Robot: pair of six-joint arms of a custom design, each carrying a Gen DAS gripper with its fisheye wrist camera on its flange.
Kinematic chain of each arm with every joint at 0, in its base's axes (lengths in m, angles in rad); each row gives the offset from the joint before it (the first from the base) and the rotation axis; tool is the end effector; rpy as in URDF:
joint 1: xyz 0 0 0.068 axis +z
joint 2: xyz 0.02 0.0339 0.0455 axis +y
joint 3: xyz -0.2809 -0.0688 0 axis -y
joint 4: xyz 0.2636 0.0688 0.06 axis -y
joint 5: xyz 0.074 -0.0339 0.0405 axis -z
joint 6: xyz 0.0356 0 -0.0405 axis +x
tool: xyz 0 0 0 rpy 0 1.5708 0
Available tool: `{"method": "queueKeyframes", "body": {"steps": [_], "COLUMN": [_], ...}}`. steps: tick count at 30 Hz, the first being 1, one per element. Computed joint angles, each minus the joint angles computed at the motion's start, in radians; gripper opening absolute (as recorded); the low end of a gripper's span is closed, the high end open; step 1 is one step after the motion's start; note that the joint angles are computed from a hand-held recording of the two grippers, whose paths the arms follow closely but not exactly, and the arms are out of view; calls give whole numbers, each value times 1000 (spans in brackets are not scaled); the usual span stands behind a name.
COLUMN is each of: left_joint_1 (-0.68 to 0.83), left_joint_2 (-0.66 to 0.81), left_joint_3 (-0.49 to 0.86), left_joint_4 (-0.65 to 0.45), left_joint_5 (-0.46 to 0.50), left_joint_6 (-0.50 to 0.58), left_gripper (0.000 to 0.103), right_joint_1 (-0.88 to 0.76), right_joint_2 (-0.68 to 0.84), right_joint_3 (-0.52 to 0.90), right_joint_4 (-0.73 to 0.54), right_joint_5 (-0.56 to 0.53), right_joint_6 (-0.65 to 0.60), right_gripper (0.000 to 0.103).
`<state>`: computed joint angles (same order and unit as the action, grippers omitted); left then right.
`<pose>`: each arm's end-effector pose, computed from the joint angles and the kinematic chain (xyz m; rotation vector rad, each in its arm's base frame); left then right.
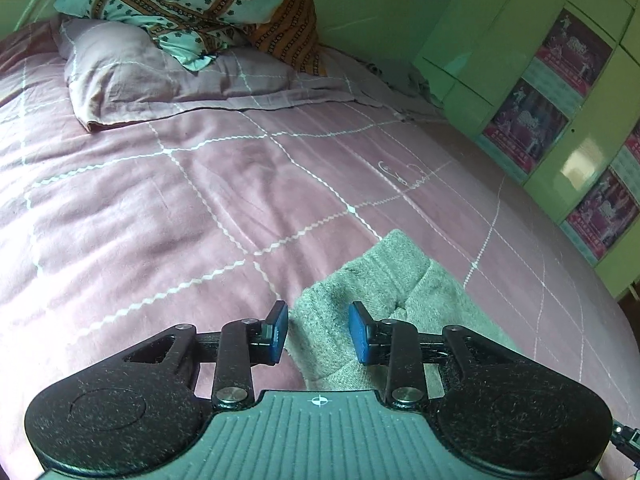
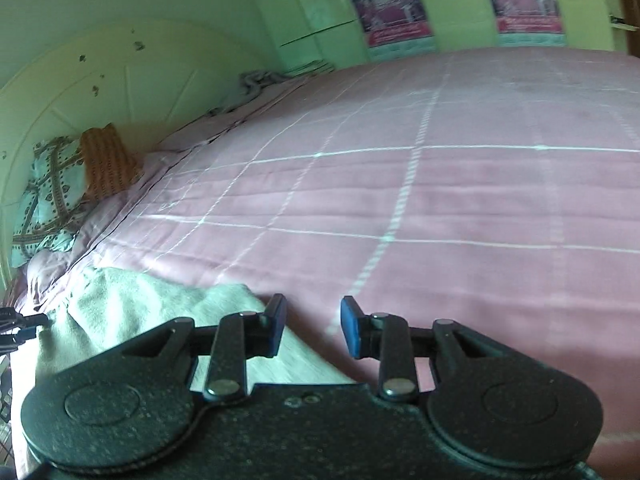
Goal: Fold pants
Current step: 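Open both grippers and release the folded sweatpants onto the bed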
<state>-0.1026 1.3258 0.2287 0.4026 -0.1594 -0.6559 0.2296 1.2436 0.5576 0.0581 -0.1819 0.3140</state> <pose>0.2089 -0.0158 0.1090 -0.6996 2.1538 -0.2246 0.2516 0.0654 0.1949 -0.0095 2.2324 0.5011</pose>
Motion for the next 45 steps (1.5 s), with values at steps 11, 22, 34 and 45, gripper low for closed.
{"method": "queueKeyframes", "body": {"steps": [11,22,34,45], "left_joint_1": [-21,-25,20,-76], "left_joint_2": [116,52,29,-521], "left_joint_3": [-37,-89,-56,-152], "left_joint_4": [164,223,89,-223], "left_joint_5": [-35,-48,-51,-49], "left_joint_6": [23,17,98,187], "left_gripper": [21,11,57,48], "right_joint_1": [93,139,277,169], "right_joint_2": [246,291,259,-693], "right_joint_3": [143,205,166,-97], "right_joint_4": [42,-20,16,-506], "right_joint_5": [-70,-65,319,359], "right_joint_6": [-100,-153,-125,-125], "right_gripper": [28,5,12,21]}}
